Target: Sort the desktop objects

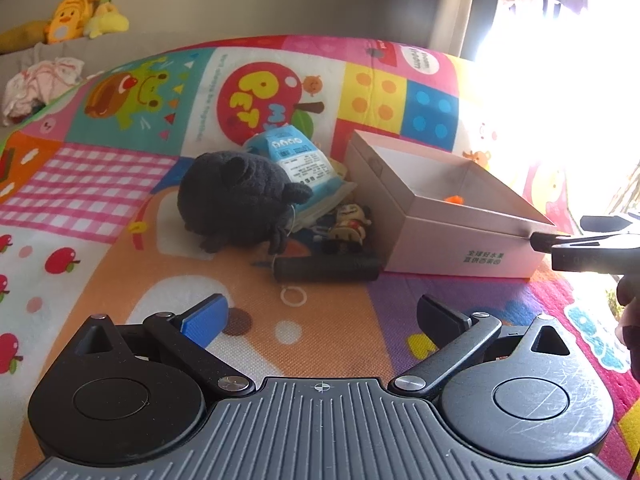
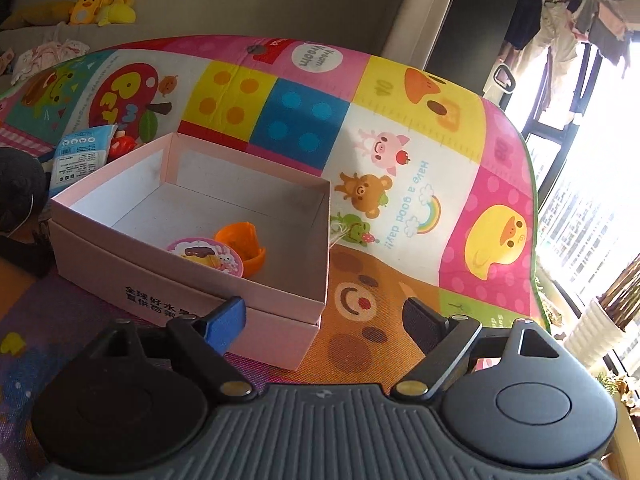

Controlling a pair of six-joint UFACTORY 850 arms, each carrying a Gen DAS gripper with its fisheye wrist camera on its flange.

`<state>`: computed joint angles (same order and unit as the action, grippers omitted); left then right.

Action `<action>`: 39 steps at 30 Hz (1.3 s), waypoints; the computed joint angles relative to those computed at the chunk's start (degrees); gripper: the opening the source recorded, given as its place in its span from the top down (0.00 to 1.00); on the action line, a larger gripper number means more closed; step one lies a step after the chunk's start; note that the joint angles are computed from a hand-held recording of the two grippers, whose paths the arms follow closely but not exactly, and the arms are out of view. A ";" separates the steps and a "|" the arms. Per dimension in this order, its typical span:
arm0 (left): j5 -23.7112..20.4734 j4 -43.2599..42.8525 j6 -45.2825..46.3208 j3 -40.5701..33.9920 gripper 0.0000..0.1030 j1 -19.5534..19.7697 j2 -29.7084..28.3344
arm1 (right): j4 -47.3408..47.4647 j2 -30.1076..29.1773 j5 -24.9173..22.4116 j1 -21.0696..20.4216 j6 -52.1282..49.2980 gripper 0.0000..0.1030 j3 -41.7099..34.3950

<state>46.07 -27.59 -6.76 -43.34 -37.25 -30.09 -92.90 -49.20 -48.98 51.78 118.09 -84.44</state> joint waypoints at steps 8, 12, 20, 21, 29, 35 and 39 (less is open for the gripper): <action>-4.74 0.85 3.13 -3.13 0.00 0.83 -0.91 | -19.27 8.80 11.39 2.06 28.89 0.00 14.55; -7.12 -1.57 7.01 -7.37 0.00 1.11 -2.85 | -20.68 8.07 11.66 4.02 31.10 0.00 15.52; -9.85 3.74 9.04 -13.16 0.09 2.97 -6.02 | -20.24 6.51 11.63 4.33 31.70 0.00 14.67; -9.93 3.63 10.17 -13.25 0.16 3.05 -5.99 | -20.35 6.61 12.27 4.05 32.51 0.00 14.79; -11.19 5.32 15.45 -13.87 0.50 3.49 -6.55 | -19.62 6.50 13.73 3.59 33.19 0.00 14.59; -9.20 0.28 21.05 -13.00 0.50 2.85 -6.11 | -17.56 6.29 14.19 3.53 31.69 0.00 14.04; -9.31 -1.96 18.91 -13.56 0.49 3.46 -6.32 | -16.21 6.11 14.63 3.41 30.67 0.00 13.66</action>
